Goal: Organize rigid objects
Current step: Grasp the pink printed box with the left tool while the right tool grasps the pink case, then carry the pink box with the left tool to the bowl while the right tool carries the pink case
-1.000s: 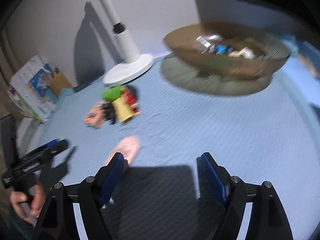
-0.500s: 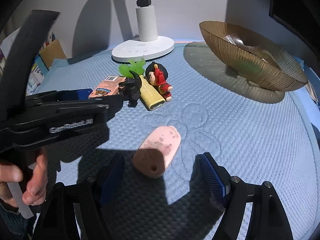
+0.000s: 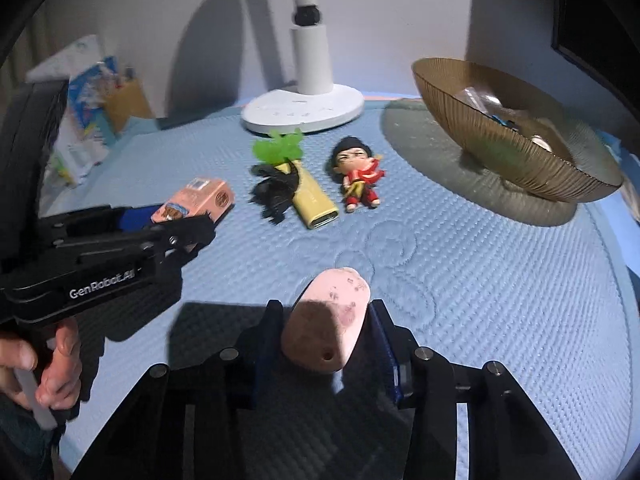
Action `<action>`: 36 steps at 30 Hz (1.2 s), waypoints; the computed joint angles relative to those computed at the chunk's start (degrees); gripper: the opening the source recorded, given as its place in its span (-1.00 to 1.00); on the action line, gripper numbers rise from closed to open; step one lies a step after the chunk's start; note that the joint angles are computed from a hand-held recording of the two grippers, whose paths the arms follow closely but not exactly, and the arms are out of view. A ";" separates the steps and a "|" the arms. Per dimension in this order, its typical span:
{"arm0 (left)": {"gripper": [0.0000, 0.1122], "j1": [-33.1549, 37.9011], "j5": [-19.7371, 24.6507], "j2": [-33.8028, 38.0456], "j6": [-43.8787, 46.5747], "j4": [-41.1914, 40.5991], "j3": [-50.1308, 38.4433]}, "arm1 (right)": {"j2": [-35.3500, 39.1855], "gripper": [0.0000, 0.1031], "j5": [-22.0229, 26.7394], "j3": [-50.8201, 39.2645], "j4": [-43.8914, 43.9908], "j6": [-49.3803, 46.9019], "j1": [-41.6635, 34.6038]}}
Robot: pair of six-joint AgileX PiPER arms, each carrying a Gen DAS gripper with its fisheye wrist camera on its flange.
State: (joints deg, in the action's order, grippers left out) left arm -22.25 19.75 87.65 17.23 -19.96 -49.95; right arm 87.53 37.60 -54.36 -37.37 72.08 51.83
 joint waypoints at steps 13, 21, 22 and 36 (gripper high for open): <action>-0.31 -5.22 0.07 -12.29 -6.50 3.67 13.27 | -13.11 0.17 -0.47 11.86 5.56 -9.57 2.81; -0.15 -7.43 0.62 -11.88 -13.73 9.72 12.53 | -15.38 0.23 -6.52 14.36 12.21 -6.31 1.17; -0.14 -8.04 0.32 -11.26 -16.28 12.19 12.09 | -13.08 0.23 -4.84 12.58 11.18 -4.19 1.91; -0.34 -12.39 -3.70 -12.84 -35.30 29.82 14.83 | -3.83 -0.32 5.04 4.34 -0.87 6.98 10.28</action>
